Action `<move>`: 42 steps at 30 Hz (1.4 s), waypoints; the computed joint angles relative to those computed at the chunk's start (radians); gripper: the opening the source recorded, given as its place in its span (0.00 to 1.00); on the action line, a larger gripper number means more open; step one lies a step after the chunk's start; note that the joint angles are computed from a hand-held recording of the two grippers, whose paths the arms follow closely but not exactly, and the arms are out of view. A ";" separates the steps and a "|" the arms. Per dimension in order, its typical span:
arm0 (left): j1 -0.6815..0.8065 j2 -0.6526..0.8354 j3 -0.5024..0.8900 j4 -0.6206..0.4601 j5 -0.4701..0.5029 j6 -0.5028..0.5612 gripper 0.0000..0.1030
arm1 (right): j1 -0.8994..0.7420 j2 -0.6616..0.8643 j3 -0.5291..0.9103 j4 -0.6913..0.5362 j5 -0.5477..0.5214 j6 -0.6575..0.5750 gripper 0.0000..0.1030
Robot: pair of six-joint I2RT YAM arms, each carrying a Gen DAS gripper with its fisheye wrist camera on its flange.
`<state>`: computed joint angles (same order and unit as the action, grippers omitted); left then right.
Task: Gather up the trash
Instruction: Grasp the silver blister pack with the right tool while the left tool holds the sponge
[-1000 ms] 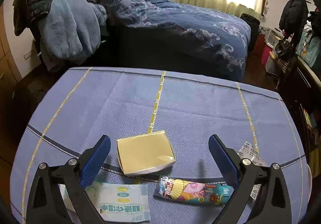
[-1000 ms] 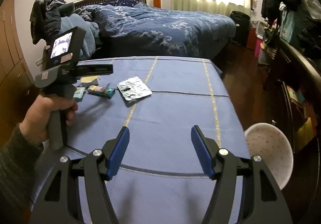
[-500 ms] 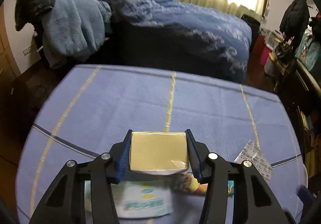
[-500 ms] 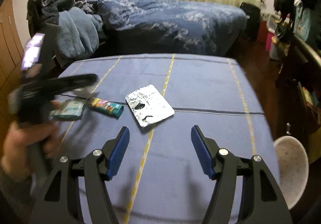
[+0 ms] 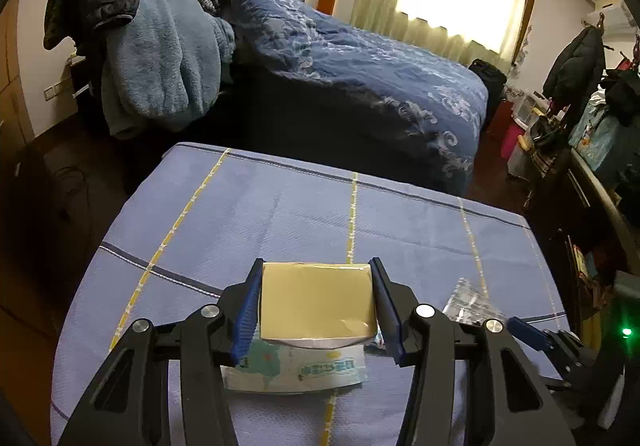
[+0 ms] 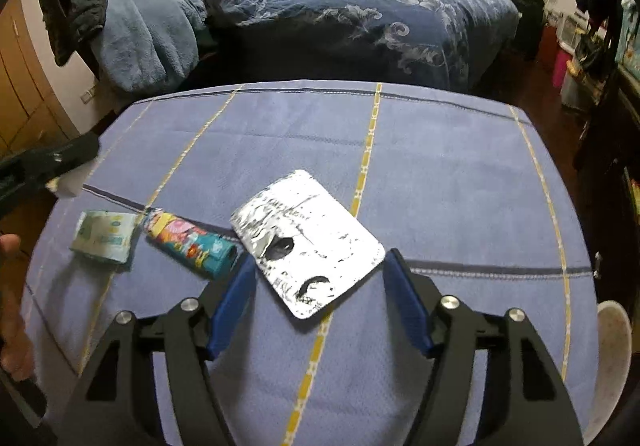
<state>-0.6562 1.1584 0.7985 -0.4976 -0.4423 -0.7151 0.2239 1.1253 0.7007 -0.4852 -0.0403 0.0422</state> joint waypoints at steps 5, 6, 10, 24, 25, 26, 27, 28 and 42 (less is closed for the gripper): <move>-0.001 -0.010 -0.006 0.001 0.004 -0.004 0.50 | 0.023 0.015 0.006 0.015 0.036 -0.006 0.21; -0.002 -0.011 -0.008 0.000 0.004 -0.006 0.50 | 0.023 0.018 0.009 0.013 0.036 -0.003 0.18; 0.001 -0.025 -0.017 -0.006 0.010 -0.018 0.50 | 0.023 -0.008 0.001 -0.008 0.031 0.007 0.06; -0.010 -0.045 -0.029 0.000 0.015 -0.021 0.50 | -0.006 0.203 0.151 0.102 0.008 -0.013 0.76; -0.009 -0.043 -0.029 0.002 0.018 -0.018 0.50 | 0.002 0.225 0.160 0.105 0.011 -0.005 0.77; -0.009 -0.041 -0.029 0.002 0.019 -0.018 0.50 | 0.014 0.239 0.164 0.110 0.015 0.000 0.79; -0.008 -0.041 -0.029 0.003 0.021 -0.017 0.50 | 0.025 0.249 0.165 0.115 0.022 0.001 0.81; -0.008 -0.039 -0.029 0.003 0.024 -0.018 0.50 | 0.044 0.257 0.165 0.122 0.044 -0.002 0.82; -0.014 -0.034 -0.037 0.011 0.024 -0.033 0.50 | 0.081 0.239 0.158 0.093 0.102 -0.025 0.41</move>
<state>-0.6701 1.1244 0.7613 -0.4865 -0.4187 -0.7483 0.3053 1.3645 0.8592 -0.3926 0.0612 0.0171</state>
